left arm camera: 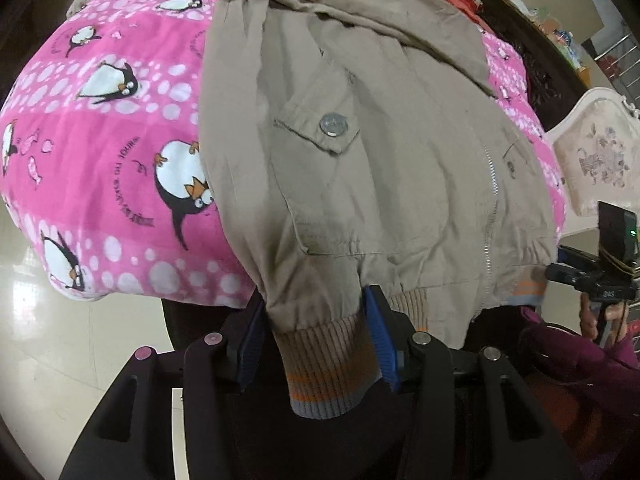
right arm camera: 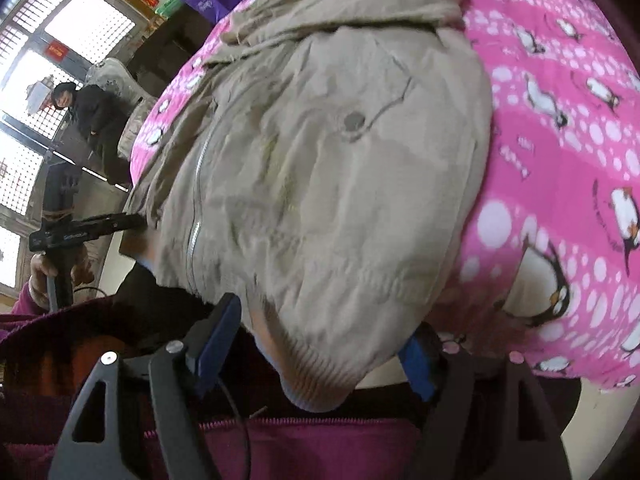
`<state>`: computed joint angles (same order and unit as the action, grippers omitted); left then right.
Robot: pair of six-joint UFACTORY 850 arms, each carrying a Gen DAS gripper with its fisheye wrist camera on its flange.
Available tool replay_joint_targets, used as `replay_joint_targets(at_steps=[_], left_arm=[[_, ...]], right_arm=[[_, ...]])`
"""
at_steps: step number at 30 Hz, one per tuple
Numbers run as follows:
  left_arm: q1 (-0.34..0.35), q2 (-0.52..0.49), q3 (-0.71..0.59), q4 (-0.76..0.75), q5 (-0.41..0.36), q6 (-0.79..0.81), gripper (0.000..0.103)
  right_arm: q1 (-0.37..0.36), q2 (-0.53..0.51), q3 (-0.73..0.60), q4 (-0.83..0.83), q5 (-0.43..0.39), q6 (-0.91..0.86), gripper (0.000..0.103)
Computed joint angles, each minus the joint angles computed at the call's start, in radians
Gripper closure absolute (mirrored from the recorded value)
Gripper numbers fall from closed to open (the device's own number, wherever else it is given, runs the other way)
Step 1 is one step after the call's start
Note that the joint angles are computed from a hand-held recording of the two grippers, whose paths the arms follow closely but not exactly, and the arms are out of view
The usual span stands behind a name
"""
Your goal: Fold large clothes
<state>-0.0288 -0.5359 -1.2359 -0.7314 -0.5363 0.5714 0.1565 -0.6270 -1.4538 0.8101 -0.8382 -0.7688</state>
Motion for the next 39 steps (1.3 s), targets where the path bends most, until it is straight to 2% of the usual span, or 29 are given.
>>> replay_joint_targets(at_steps=[4, 5, 6, 9, 12, 14, 16, 17, 18, 21, 25, 28, 34, 37, 39], left_arm=[[0.004, -0.019, -0.013, -0.031, -0.025, 0.0, 0.07], [0.009, -0.023, -0.014, -0.05, -0.038, 0.012, 0.075], [0.013, -0.023, -0.012, -0.066, -0.043, 0.022, 0.078], [0.021, -0.031, -0.016, -0.078, -0.053, 0.014, 0.078], [0.027, -0.043, -0.024, -0.065, -0.06, -0.015, 0.077], [0.022, -0.037, -0.019, -0.054, -0.052, -0.011, 0.078], [0.019, -0.022, -0.013, -0.048, -0.046, 0.017, 0.097], [0.022, -0.008, -0.005, -0.067, -0.043, 0.048, 0.099], [0.031, 0.006, -0.002, -0.109, -0.057, 0.097, 0.101], [0.061, 0.055, -0.005, -0.256, -0.095, 0.267, 0.101], [0.09, 0.077, -0.064, -0.389, -0.096, 0.372, 0.102], [0.089, 0.053, -0.137, -0.404, -0.008, 0.373, 0.102], [0.081, -0.087, -0.373, -0.4, 0.053, 0.316, 0.102], [0.074, -0.194, -0.547, -0.306, 0.055, 0.216, 0.102], [0.066, -0.293, -0.705, -0.196, 0.051, 0.093, 0.102]], right_arm=[[-0.01, 0.015, 0.025, 0.022, 0.004, -0.047, 0.045], [-0.011, 0.013, 0.024, 0.021, -0.006, -0.055, 0.051], [-0.011, 0.014, 0.027, 0.022, -0.008, -0.069, 0.053], [-0.018, 0.014, 0.032, 0.044, -0.015, -0.114, 0.052], [-0.011, -0.02, 0.009, 0.011, -0.018, -0.067, 0.047], [-0.013, -0.037, 0.004, 0.027, -0.036, -0.051, 0.047], [-0.013, -0.031, 0.014, 0.046, -0.046, -0.079, 0.053], [-0.016, -0.025, 0.016, 0.066, -0.061, -0.105, 0.067], [-0.022, -0.018, 0.015, 0.102, -0.09, -0.142, 0.072], [-0.038, 0.014, 0.01, 0.196, -0.119, -0.235, 0.08], [-0.056, 0.021, -0.052, 0.31, -0.115, -0.296, 0.083], [-0.067, -0.004, -0.126, 0.408, -0.082, -0.335, 0.083], [-0.052, -0.117, -0.344, 0.435, 0.054, -0.269, 0.083], [-0.04, -0.223, -0.528, 0.377, 0.093, -0.149, 0.083], [-0.038, -0.333, -0.714, 0.285, 0.099, 0.0, 0.083]])
